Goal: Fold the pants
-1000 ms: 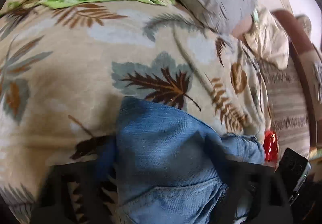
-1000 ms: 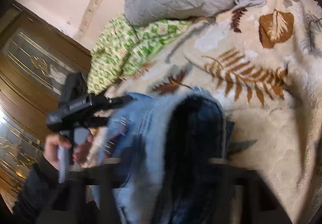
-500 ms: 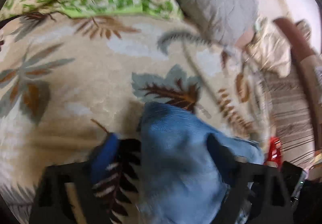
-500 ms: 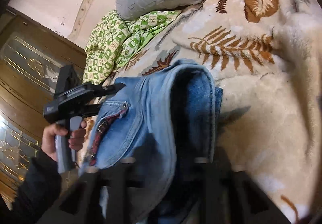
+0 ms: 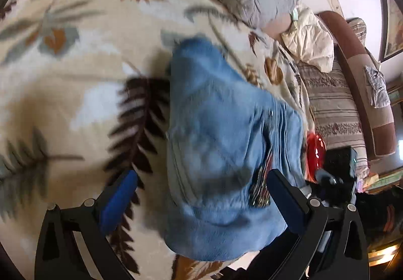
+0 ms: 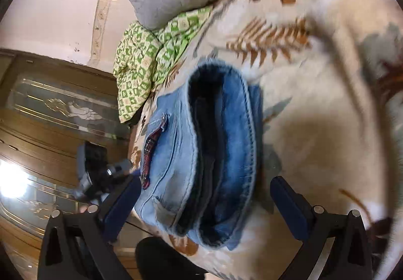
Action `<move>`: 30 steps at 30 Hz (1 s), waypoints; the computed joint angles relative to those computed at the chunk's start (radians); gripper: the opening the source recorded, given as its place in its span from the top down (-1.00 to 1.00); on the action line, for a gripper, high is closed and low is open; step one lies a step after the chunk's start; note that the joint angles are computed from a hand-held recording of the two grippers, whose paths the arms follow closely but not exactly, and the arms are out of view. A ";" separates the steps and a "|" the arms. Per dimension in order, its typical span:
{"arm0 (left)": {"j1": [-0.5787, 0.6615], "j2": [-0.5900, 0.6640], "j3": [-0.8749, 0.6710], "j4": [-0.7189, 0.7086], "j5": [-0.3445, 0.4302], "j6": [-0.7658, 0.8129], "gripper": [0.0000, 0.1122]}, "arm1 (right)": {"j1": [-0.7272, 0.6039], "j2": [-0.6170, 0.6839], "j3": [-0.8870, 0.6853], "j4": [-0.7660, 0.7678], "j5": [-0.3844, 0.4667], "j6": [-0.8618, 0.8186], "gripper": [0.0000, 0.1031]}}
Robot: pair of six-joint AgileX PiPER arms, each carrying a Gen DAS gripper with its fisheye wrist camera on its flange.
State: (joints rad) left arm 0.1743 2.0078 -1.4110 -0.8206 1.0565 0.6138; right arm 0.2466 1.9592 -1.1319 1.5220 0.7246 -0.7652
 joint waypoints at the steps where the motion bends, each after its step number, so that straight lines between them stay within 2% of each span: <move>1: -0.003 0.005 0.019 -0.017 -0.003 0.022 -0.82 | -0.003 0.017 -0.013 -0.009 0.009 0.011 -1.00; 4: -0.010 0.018 0.062 -0.051 -0.003 0.066 -0.84 | -0.007 0.074 -0.069 -0.019 0.022 0.035 -1.00; 5: -0.006 0.005 0.094 -0.085 -0.023 0.115 -0.84 | -0.008 0.085 -0.088 -0.018 0.025 0.040 -1.00; 8: 0.013 0.015 0.091 -0.117 0.003 0.135 -0.84 | -0.014 0.131 -0.156 -0.028 0.060 0.069 -1.00; 11: 0.017 0.033 0.055 -0.119 0.028 0.089 -0.84 | 0.006 0.164 -0.226 -0.105 0.044 0.146 -1.00; 16: -0.028 0.023 0.068 -0.110 -0.020 0.130 -0.84 | 0.059 0.177 -0.305 -0.248 -0.016 0.267 -1.00; 18: -0.048 0.002 0.098 -0.095 -0.070 0.160 -0.84 | 0.075 0.174 -0.318 -0.302 -0.038 0.300 -0.88; 20: -0.053 -0.006 0.118 -0.101 -0.096 0.191 -0.84 | 0.093 0.162 -0.320 -0.413 -0.079 0.380 -0.45; 21: -0.051 -0.009 0.125 -0.107 -0.101 0.204 -0.84 | 0.093 0.161 -0.317 -0.424 -0.087 0.385 -0.34; 22: -0.051 -0.012 0.128 -0.103 -0.106 0.206 -0.83 | 0.091 0.156 -0.306 -0.426 -0.096 0.380 -0.12; 23: -0.063 -0.019 0.130 -0.079 -0.127 0.190 -0.69 | 0.086 0.153 -0.293 -0.409 -0.097 0.361 -0.06; 24: -0.074 -0.032 0.137 -0.055 -0.143 0.189 -0.30 | 0.079 0.149 -0.281 -0.388 -0.095 0.334 0.02; 25: -0.092 -0.049 0.144 -0.026 -0.163 0.175 -0.25 | 0.081 0.141 -0.272 -0.393 -0.103 0.327 0.09; 26: -0.099 -0.069 0.147 -0.007 -0.165 0.162 -0.02 | 0.091 0.133 -0.271 -0.420 -0.117 0.336 0.12; 28: -0.121 -0.107 0.157 0.030 -0.185 0.128 0.16 | 0.110 0.119 -0.274 -0.467 -0.141 0.362 0.22; 30: -0.137 -0.142 0.191 0.032 -0.221 0.138 0.21 | 0.133 0.095 -0.275 -0.523 -0.173 0.396 0.32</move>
